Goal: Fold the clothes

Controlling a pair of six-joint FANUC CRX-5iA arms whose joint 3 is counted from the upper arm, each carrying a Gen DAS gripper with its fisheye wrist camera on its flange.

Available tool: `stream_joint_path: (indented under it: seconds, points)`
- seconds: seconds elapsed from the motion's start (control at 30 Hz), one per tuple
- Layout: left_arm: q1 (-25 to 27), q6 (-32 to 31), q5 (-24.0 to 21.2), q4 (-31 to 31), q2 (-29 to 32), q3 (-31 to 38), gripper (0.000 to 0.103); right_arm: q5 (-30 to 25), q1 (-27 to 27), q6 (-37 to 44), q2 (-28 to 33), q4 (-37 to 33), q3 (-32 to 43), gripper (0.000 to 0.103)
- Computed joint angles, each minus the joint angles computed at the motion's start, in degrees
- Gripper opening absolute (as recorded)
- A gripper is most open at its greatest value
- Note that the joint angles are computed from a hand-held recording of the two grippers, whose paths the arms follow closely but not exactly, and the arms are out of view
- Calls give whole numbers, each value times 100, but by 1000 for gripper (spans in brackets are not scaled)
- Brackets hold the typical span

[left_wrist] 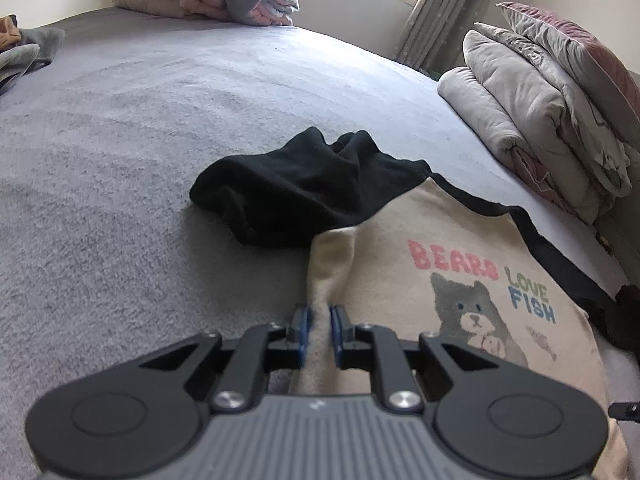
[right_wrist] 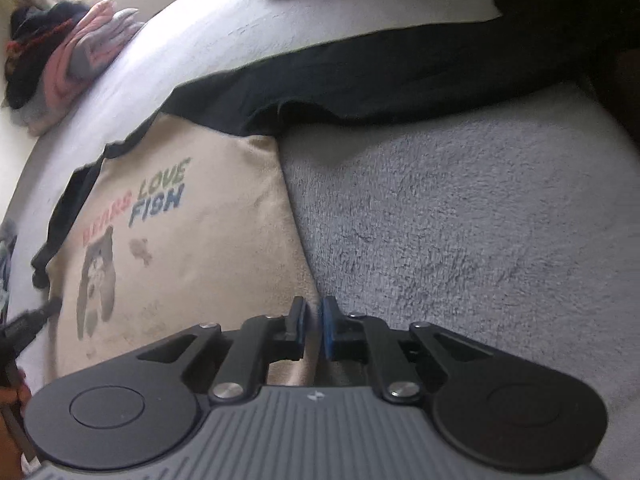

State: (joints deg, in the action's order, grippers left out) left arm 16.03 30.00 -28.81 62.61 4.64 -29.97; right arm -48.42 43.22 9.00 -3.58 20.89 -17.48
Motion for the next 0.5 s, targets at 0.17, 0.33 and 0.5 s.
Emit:
stream_joint_path:
  seconds: [0.17, 0.33, 0.5]
  points:
    - [97, 204, -146, -117, -21, 60, 20, 438, 241, -616, -117, 670, -311, 20]
    - [137, 197, -54, 53, -75, 68, 33, 664, 364, -1060, -59, 1127, -448, 20]
    - [407, 667, -346, -278, 104, 401, 43, 882, 435, -1576, 160, 1896, -561, 20]
